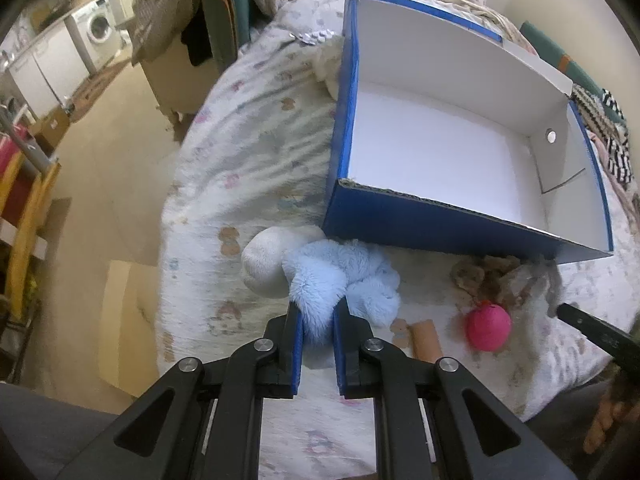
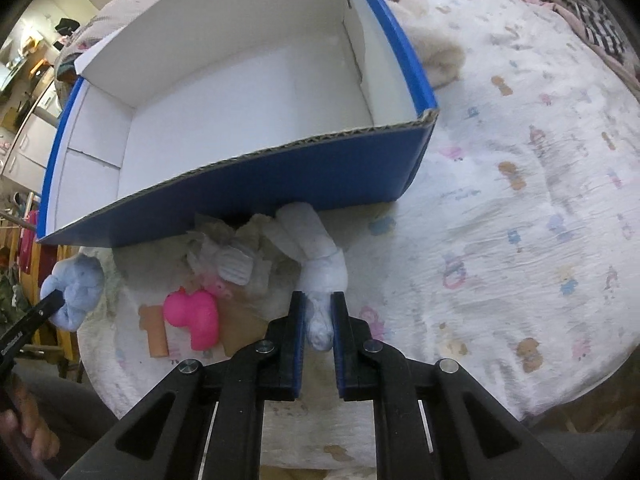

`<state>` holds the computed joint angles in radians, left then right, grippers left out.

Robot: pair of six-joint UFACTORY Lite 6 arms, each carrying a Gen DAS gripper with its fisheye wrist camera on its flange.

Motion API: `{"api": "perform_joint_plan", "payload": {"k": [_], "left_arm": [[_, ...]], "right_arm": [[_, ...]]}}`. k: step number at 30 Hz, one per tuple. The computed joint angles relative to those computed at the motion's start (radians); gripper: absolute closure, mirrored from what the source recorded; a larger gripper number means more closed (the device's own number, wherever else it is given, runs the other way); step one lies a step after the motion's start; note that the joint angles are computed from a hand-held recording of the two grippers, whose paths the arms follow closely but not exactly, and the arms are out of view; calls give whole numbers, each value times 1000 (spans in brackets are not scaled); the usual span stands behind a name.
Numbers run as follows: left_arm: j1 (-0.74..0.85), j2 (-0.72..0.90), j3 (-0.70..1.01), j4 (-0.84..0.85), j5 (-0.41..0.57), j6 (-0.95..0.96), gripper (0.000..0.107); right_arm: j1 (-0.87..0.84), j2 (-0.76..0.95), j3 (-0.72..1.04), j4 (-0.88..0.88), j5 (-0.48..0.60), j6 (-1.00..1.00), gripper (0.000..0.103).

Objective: Organize soft objects
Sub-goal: 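Lift the blue plush and white sock and carry both over the box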

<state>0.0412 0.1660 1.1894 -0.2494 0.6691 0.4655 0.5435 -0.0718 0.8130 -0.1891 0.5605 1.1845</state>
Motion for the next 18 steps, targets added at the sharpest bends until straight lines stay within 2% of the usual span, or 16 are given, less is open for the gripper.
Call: {"api": "perform_joint_plan", "payload": {"k": [4, 7, 15, 18], "left_arm": [[6, -32, -34, 9, -25, 3, 95], [52, -80, -53, -90, -14, 71, 95], [79, -313, -176, -205, -127, 212, 95], [112, -370, -200, -304, -152, 289, 95]], "right_arm": [[59, 0, 16, -53, 16, 65, 89], [111, -28, 12, -122, 32, 153, 89], [278, -153, 26, -413, 154, 445, 89], [324, -176, 46, -491, 194, 517, 89]]}}
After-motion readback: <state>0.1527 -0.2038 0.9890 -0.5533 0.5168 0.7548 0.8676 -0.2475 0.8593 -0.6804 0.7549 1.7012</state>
